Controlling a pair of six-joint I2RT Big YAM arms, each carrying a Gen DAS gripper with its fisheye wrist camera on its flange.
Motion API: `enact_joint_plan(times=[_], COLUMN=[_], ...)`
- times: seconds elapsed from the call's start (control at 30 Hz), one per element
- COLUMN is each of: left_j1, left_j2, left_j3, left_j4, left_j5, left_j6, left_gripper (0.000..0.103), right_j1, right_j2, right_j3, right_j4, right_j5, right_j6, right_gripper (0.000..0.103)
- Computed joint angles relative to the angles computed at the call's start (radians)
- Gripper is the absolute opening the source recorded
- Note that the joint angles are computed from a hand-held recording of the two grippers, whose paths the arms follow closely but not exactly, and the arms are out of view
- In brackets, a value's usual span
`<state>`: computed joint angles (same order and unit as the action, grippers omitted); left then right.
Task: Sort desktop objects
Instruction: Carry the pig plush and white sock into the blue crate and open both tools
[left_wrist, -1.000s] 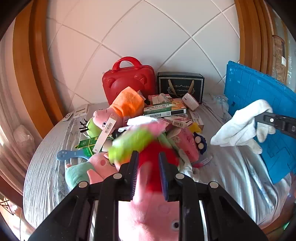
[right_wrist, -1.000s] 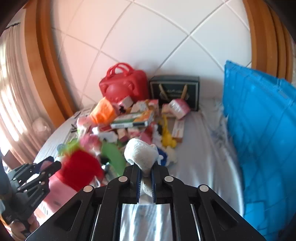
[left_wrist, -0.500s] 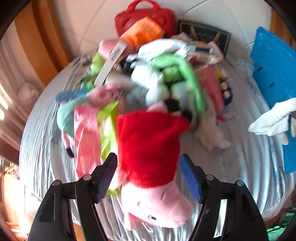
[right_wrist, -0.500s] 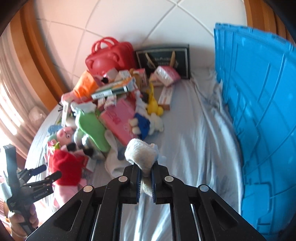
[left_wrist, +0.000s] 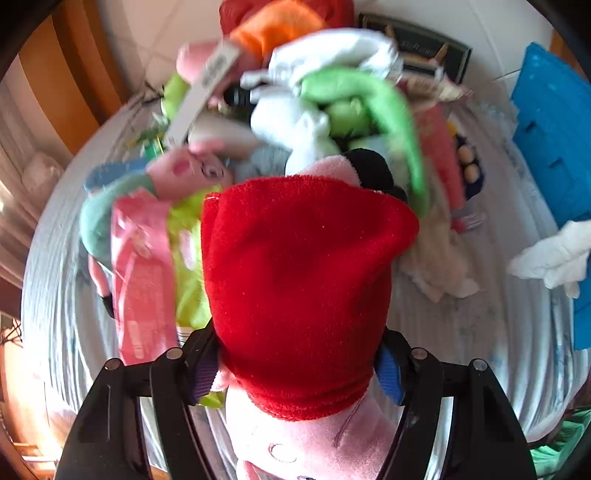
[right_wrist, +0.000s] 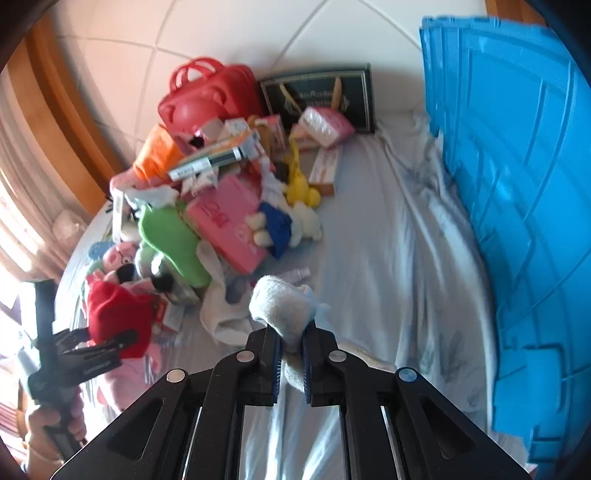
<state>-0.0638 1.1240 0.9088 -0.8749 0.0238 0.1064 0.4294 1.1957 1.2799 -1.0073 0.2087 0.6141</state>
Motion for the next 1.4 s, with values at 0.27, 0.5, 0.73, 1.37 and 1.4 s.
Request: enact_joint_plan(times=[0.27, 0.5, 0.73, 1.37, 1.4], left_j1=[-0.105, -0.345, -0.657, -1.12, -1.122], left_j2=[-0.205, -0.183, -0.043, 0.548, 0.58], left_j3=[0.078, 0.245, 0.465, 1.15, 1.19], left_j4=[0.047, 0.093, 0.083, -0.21, -0.244], left_j5=[0.018, -0.025, -0.128, -0.34, -0.335], left_j6=[0.008, -0.065, -0.163, -0.247, -0.256], left_gripper=[0.069, 0.069, 0.069, 0.069, 0.069], right_j1=[0.044, 0.029, -0.136, -1.196, -1.203], right_j2=[-0.075, -0.19, -0.283, -0.22, -0.228], right_j3=[0.116, 0.233, 0.345, 0.394, 0.381], right_j4=[0.004, -0.006, -0.075, -0.334, -0.341], right_j5=[0.181, 0.351, 0.389, -0.401, -0.4], right_j6=[-0.02, -0.123, -0.253, -0.825, -0.837], right_gripper=[0.009, 0.009, 0.009, 0.012, 0.012])
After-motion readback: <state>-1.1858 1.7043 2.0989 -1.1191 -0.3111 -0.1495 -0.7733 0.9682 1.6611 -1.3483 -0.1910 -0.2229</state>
